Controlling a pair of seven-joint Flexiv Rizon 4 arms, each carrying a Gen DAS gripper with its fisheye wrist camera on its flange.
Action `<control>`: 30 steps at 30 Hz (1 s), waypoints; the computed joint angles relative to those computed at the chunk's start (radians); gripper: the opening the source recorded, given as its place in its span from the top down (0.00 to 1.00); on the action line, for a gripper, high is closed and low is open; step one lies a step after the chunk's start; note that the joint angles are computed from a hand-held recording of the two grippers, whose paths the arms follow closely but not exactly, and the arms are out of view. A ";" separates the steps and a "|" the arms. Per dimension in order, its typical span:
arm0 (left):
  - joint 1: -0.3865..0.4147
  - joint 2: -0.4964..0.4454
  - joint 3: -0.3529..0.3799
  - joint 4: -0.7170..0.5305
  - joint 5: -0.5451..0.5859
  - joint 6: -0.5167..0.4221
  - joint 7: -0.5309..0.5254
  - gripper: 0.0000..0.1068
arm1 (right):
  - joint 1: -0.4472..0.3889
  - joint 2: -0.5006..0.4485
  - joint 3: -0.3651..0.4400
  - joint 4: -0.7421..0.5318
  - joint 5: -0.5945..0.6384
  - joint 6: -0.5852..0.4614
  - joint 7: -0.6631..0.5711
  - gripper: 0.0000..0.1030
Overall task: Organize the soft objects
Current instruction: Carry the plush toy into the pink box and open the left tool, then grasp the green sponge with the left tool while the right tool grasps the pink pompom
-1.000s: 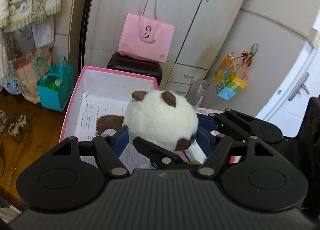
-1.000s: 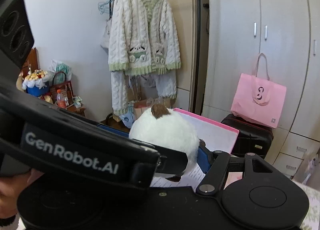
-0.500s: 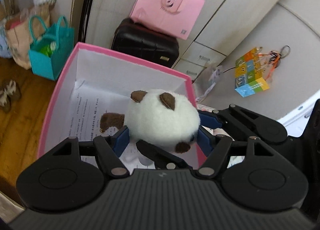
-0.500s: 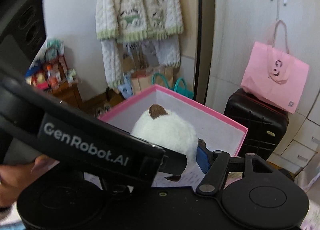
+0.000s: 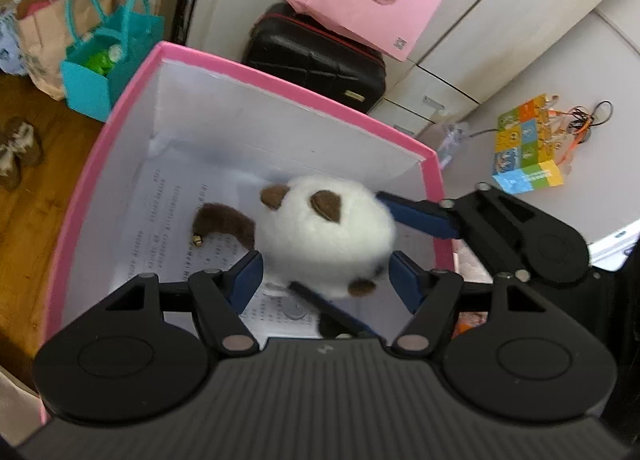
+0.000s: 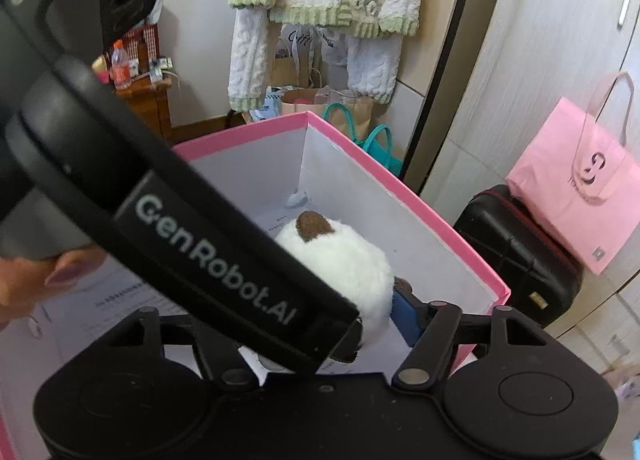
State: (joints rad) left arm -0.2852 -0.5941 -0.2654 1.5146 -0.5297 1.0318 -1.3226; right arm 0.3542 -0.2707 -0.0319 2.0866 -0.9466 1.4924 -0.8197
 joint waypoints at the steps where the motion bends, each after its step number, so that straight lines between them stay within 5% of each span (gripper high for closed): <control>1: -0.006 0.011 0.007 0.016 0.014 0.032 0.009 0.35 | 0.024 0.010 -0.047 0.009 -0.082 0.009 0.065 0.27; 10: 0.017 0.137 -0.007 0.197 0.079 0.262 0.139 0.33 | -0.034 0.104 0.024 0.088 -0.159 0.010 0.210 0.27; 18: 0.062 0.283 -0.085 0.372 -0.019 0.358 0.329 0.31 | -0.082 0.212 0.134 0.158 -0.087 -0.023 0.239 0.27; 21: 0.077 0.348 -0.139 0.453 -0.135 0.412 0.458 0.30 | -0.086 0.252 0.172 0.175 -0.043 -0.062 0.235 0.27; 24: 0.101 0.424 -0.229 0.535 -0.365 0.466 0.677 0.28 | -0.090 0.297 0.205 0.196 0.001 -0.091 0.224 0.27; 30: 0.015 0.538 -0.247 0.606 -0.697 0.517 0.996 0.25 | -0.109 0.405 0.266 0.250 0.012 -0.142 0.252 0.27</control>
